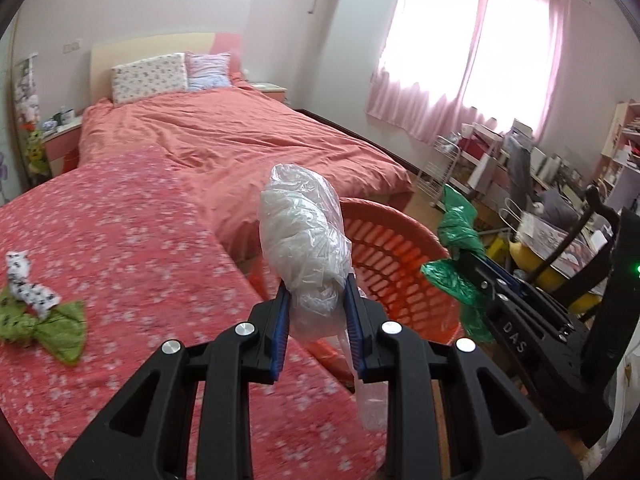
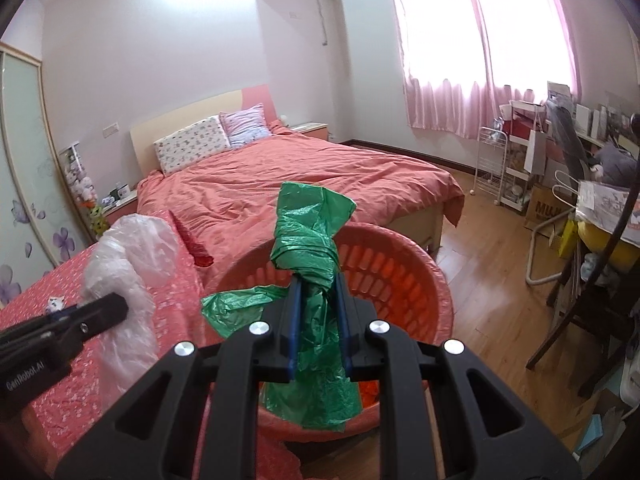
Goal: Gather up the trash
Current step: 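Carry the green and clear bags into the orange basket and release them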
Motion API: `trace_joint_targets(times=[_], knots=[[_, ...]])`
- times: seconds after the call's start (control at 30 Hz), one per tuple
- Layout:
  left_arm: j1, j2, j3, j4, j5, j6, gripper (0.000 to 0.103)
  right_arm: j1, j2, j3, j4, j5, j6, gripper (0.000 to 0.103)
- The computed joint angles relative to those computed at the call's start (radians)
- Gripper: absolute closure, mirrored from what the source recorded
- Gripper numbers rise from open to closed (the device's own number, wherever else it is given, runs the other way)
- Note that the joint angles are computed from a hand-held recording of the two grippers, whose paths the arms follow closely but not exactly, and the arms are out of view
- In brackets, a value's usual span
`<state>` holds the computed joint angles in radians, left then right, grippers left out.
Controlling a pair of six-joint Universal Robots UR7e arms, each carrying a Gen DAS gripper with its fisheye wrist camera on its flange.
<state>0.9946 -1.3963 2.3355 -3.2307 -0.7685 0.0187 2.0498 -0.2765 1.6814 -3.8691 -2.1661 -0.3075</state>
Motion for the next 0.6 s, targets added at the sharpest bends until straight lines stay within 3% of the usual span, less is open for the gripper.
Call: trace_joint_targets(times=[0.37, 0.6], knots=[[0.034, 0.089, -0.071, 0.011, -0.08, 0.024, 0.077, -0.047, -0.003, -0.028, 0.005, 0.033, -0.015, 0.086], [0.05, 0.121, -0.103, 0.009, -0.094, 0.019, 0.077, -0.062, -0.001, -0.044, 0.018, 0.049, -0.02, 0.083]])
